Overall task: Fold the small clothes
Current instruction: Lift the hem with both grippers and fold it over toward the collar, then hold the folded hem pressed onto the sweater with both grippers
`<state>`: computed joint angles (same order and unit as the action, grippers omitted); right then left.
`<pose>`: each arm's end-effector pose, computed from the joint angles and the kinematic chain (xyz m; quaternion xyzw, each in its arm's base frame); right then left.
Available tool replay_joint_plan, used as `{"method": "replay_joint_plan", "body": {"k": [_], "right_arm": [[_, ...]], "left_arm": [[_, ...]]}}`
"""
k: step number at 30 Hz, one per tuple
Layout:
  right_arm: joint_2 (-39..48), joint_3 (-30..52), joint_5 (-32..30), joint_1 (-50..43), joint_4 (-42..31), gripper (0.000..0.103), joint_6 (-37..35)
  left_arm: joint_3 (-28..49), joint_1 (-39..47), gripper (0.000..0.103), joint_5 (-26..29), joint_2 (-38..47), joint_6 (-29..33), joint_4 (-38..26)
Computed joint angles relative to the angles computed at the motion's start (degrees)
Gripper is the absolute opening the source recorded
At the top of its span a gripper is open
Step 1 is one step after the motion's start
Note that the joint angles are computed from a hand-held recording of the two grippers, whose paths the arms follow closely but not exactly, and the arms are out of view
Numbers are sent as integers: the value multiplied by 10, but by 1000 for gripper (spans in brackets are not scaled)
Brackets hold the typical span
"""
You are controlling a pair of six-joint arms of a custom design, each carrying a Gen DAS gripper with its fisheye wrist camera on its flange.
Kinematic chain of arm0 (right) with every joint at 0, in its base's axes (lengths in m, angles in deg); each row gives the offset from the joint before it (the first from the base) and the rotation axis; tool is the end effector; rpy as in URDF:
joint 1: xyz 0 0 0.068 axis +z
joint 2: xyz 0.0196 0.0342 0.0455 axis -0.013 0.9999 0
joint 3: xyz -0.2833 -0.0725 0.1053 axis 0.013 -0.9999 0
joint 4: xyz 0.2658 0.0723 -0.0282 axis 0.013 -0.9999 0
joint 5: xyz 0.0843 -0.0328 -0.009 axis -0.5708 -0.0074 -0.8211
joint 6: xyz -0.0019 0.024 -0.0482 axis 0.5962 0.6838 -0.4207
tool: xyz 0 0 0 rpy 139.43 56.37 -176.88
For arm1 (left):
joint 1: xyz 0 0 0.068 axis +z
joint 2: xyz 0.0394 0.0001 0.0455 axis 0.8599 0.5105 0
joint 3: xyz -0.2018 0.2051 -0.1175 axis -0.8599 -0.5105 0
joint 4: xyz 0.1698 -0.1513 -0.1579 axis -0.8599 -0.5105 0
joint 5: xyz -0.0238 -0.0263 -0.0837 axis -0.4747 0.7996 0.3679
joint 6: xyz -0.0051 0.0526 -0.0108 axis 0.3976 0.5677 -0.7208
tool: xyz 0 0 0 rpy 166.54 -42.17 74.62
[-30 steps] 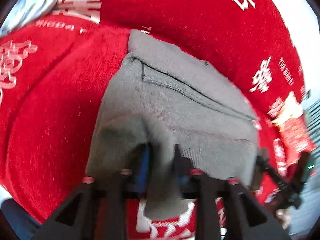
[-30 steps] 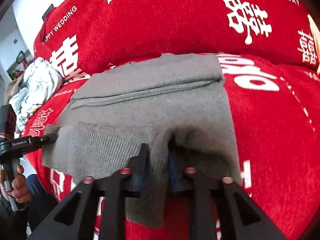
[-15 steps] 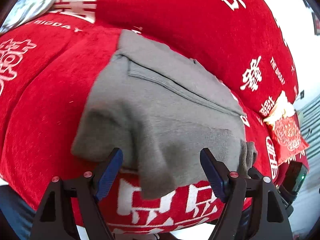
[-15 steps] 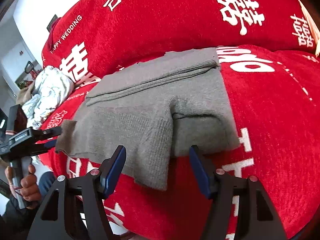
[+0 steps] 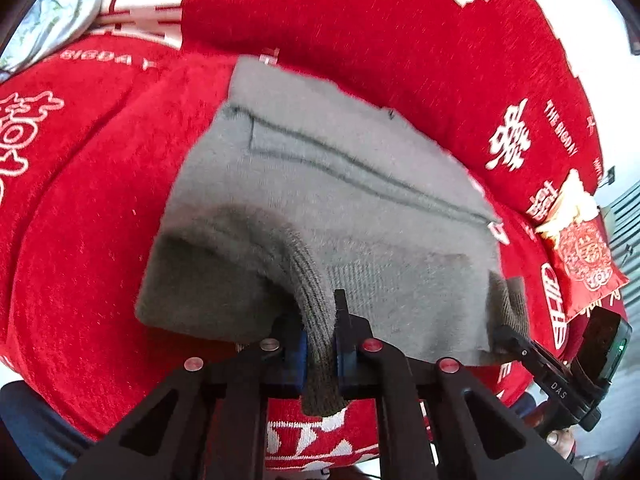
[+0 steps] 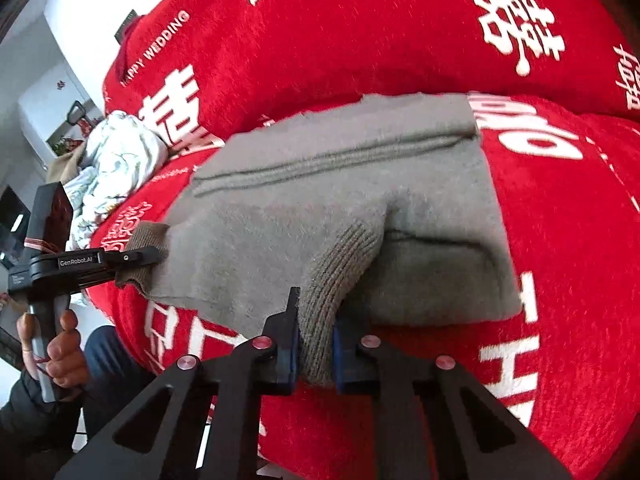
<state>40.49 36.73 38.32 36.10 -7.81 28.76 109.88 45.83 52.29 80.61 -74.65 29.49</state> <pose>0.1681 0.1293 0.2533 -0.0934 0.9232 0.2252 0.2971 0.1834 -0.0523 0.2516 -0.1085 0.9361 -0.2203 0.2519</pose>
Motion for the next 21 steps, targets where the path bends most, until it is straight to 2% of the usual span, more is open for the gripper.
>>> {"method": "replay_joint_plan", "body": {"k": [7,11,16,21], "right_arm": [[-14,36,2,-14,-6,14,-5],[-2,66,6,-31,-12,13,-12],[16,94,10,-48,-15,13,-13],[38,113,9,-62,-12,13,-6]], "left_arm": [[7,-21,11,-50,-26,-22,32],[29,-28,11,-84,-20,-19,28],[38,-4,11,-68,-3,-18,48],[66,-9,11,-88,32,-3,42]]}}
